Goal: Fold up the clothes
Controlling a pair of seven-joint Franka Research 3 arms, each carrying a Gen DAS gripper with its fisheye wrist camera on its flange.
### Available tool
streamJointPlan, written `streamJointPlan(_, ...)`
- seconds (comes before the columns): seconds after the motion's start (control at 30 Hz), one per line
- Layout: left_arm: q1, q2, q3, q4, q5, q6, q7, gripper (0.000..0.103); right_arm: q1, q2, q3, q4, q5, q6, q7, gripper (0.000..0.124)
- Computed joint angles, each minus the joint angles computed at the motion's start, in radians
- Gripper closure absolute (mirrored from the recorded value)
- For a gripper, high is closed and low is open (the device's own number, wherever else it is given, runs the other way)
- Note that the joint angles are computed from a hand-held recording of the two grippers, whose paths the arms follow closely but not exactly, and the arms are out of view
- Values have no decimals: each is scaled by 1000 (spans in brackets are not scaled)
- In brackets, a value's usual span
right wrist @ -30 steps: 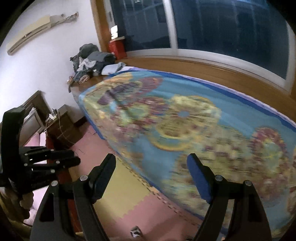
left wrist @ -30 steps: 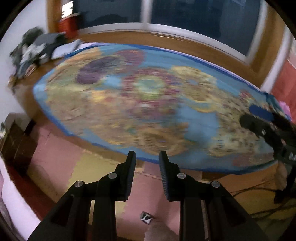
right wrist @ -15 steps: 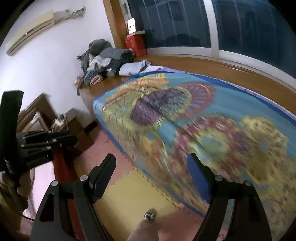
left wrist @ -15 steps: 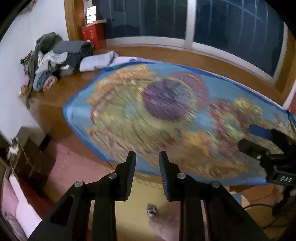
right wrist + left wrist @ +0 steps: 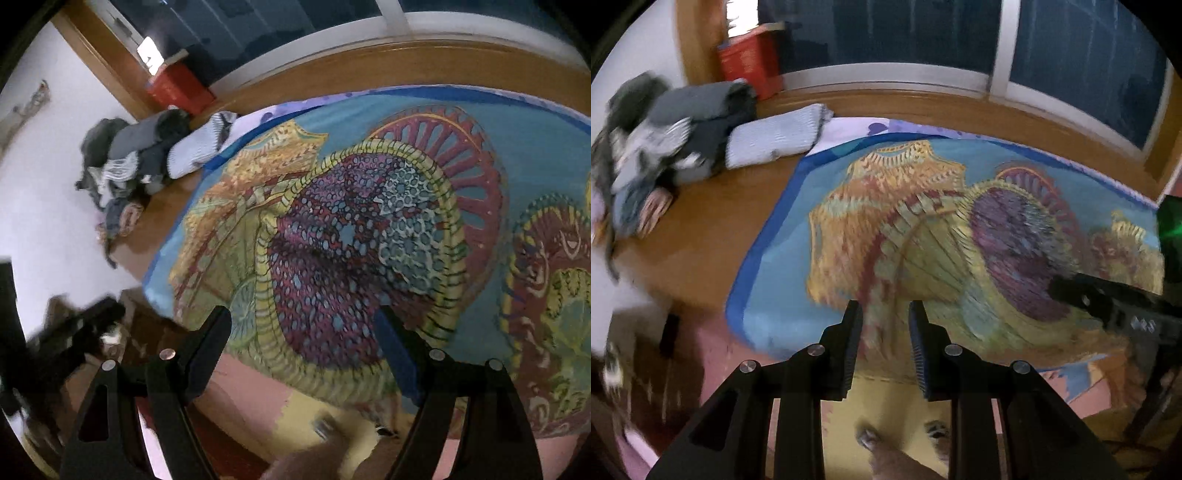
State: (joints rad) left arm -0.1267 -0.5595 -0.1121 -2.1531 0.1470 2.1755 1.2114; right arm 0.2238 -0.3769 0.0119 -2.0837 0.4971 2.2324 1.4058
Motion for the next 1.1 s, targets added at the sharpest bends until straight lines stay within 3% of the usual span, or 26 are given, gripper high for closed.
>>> streamJointPlan(0.1, -22, 96, 84, 42, -50, 66, 170, 77, -14, 25, 60, 4, -76, 71, 116, 44)
streamJointPlan(0.27, -23, 256, 189, 160, -224, 88, 495, 77, -25, 70, 154, 25, -253, 178, 429, 44)
streamJointPlan(0.4, 8, 421, 227, 310, -360, 51, 694, 77, 0, 112, 203, 57, -401, 153, 594, 44)
streamJointPlan(0.57, 82, 599, 208, 489, -488, -19, 819, 77, 39, 167, 204, 107, -525, 138, 727, 44)
streamJointPlan(0.77, 181, 775, 143, 688, -531, -83, 858, 77, 87, 277, 171, 190, -599, 150, 818, 44)
streamJointPlan(0.83, 200, 813, 122, 737, -500, -80, 871, 77, 98, 315, 162, 218, -654, 178, 855, 43)
streamJointPlan(0.9, 191, 831, 116, 742, -393, 1, 832, 77, 111, 355, 152, 252, -715, 189, 894, 43)
streamJointPlan(1.1, 238, 957, 66, 914, -312, 0, 781, 77, 178, 456, 115, 387, -857, 87, 997, 43)
